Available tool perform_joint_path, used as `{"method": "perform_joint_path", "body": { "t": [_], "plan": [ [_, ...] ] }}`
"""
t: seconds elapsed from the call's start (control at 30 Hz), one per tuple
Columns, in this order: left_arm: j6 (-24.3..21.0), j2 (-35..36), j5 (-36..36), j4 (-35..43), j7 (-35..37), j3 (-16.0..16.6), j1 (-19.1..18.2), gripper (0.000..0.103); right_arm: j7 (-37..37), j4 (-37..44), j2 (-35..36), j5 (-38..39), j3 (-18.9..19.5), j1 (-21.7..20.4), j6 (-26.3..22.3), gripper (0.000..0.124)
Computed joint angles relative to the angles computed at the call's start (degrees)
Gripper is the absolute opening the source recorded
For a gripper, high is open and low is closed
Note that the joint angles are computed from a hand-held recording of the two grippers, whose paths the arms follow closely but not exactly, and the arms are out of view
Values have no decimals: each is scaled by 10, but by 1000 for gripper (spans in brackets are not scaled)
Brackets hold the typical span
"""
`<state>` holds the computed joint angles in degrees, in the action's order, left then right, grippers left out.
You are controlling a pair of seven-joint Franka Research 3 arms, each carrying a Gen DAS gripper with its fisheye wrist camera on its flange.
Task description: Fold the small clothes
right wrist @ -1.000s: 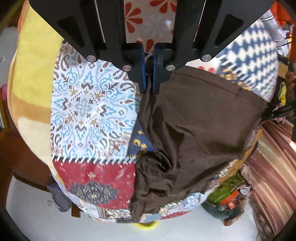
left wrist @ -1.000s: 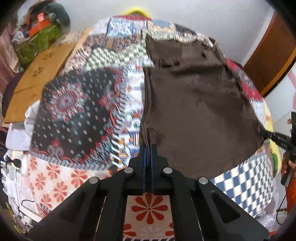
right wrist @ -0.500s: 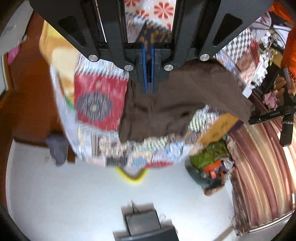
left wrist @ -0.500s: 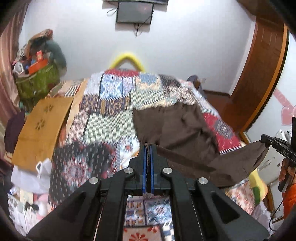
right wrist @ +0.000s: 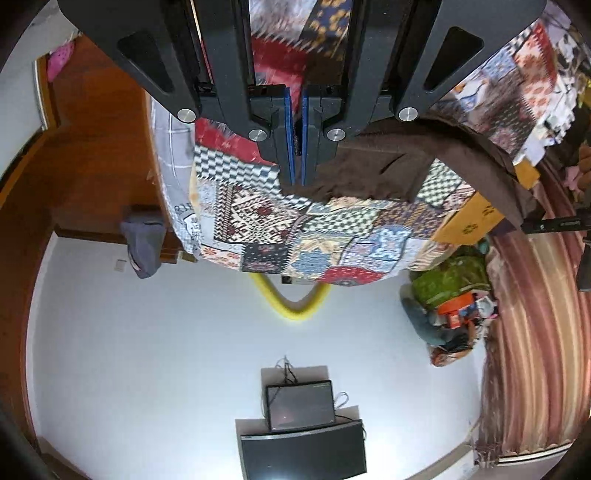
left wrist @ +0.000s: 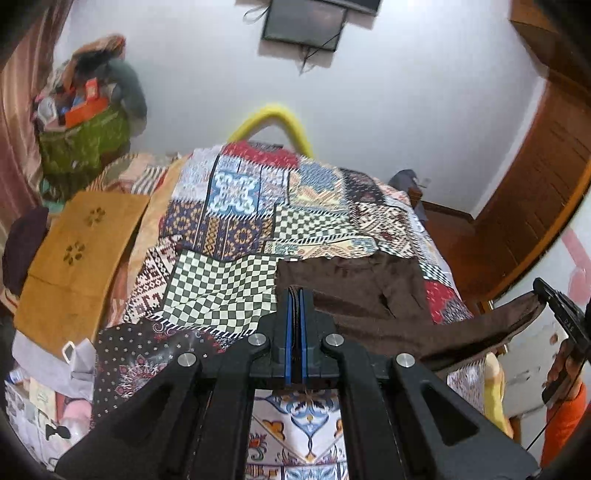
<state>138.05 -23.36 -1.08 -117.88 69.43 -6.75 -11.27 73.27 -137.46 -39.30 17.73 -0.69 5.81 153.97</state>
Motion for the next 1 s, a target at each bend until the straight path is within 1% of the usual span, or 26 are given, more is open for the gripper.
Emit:
{"method": "perform_joint_path", "body": {
  "t": [0.1,0.23,0.33,0.43,0.57,0.63,0.67,0.7,0.73,0.77,0.8,0.83,0.9,1.0],
  "plan": [
    [-7,40,2,26,-3,0,7,3,1,27,44,-10,5,-5,9,3],
    [-24,114,12,80,-3,-6,19,3,15,72,110,-32,17,-17,17,3],
    [-42,172,14,125,0,-11,28,3,29,107,160,-48,21,-23,16,3],
    [-66,234,21,176,3,-17,36,3,50,146,211,-70,25,-28,4,3],
    [-85,301,58,228,-14,-23,42,3,76,189,275,-96,21,-29,-10,3],
    [-81,322,62,239,-20,-24,46,4,71,204,296,-87,12,-21,-16,3],
    [-78,330,79,244,-27,-23,45,4,70,207,300,-82,9,-17,-16,4],
    [-82,341,109,255,-27,-22,41,4,83,210,304,-93,11,-19,-16,6],
    [-87,347,136,262,-28,-21,37,9,106,206,302,-111,14,-23,-11,14],
    [-90,350,170,264,-32,-18,30,14,106,203,299,-106,12,-20,-9,28],
    [-88,348,190,258,-33,-18,28,17,89,195,290,-83,4,-13,-9,37],
    [-79,340,184,246,-25,-21,31,19,68,193,288,-61,-2,-6,-10,48],
    [-66,323,152,220,-4,-26,41,20,37,174,269,-37,-6,3,-12,50],
    [-60,289,116,174,20,-33,46,30,5,126,216,-15,-9,11,-35,50]
  ]
}}
